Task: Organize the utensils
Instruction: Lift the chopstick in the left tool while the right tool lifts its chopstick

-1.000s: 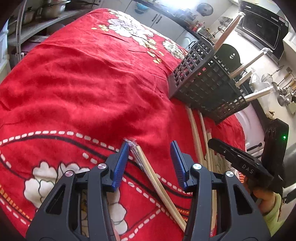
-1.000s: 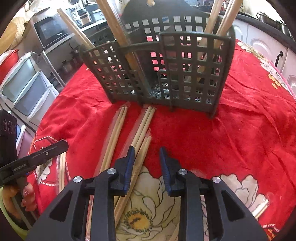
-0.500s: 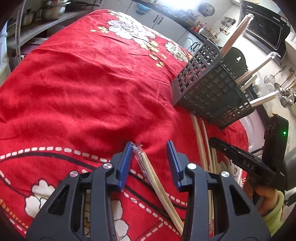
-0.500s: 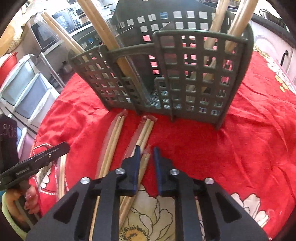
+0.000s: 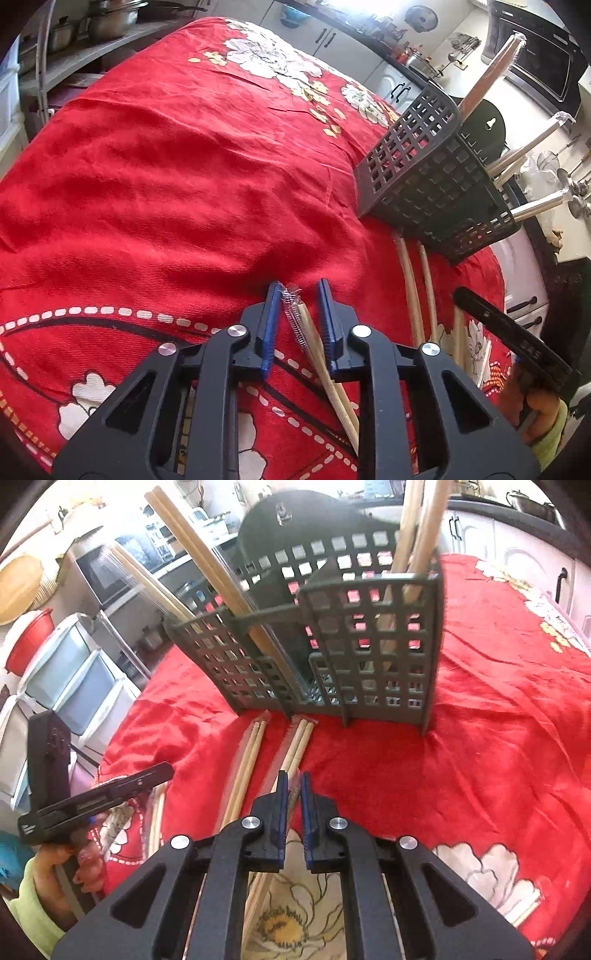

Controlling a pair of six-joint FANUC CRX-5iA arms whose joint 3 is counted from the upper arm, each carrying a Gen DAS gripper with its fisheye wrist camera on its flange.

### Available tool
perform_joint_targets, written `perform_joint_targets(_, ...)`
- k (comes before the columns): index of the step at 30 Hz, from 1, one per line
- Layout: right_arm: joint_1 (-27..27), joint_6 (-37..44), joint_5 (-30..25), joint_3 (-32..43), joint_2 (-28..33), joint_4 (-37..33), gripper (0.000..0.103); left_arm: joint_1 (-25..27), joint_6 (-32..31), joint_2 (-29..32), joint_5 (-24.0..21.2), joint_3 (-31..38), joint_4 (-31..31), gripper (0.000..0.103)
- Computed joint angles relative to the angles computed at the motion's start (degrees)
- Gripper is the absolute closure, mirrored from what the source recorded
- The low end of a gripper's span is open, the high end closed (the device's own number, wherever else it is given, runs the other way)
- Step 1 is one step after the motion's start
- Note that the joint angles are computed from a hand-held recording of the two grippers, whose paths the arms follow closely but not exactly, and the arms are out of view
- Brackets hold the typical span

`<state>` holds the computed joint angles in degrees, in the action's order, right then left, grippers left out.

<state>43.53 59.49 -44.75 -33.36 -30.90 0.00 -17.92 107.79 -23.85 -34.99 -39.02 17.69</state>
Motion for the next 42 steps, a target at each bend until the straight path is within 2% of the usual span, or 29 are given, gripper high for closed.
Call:
perform_joint_targets(4,2.0,-4.4,0.3,-2.0,-3.5,3.6,0.096,0.3,0.2,-0.2,0.1,-0.3,0.2,0.096)
perform_joint_targets(12,6.6,-13.4,0.4,-5.4,-10.5,12.9,0.097,-0.9,-4.5,-4.6,3.3,-3.1,5.8,0.098)
perform_joint_targets(24,14.0,-25.4,-0.3,-9.5,-18.8,26.4,0.097,-6.9,-0.9,-8.4,5.4,2.3,-0.5,0.099)
perform_joint_targets(35,20.6,-35.7,-3.0,-12.9,-25.6,40.8,0.098,-11.1,1.9,-6.2,6.0,8.5,-5.6,0.099)
perform_joint_targets(42,21.8,-38.8,-4.0,-13.9,-28.1,45.6,0.098,-13.0,2.3,-4.5,6.5,12.2,-7.9,0.099)
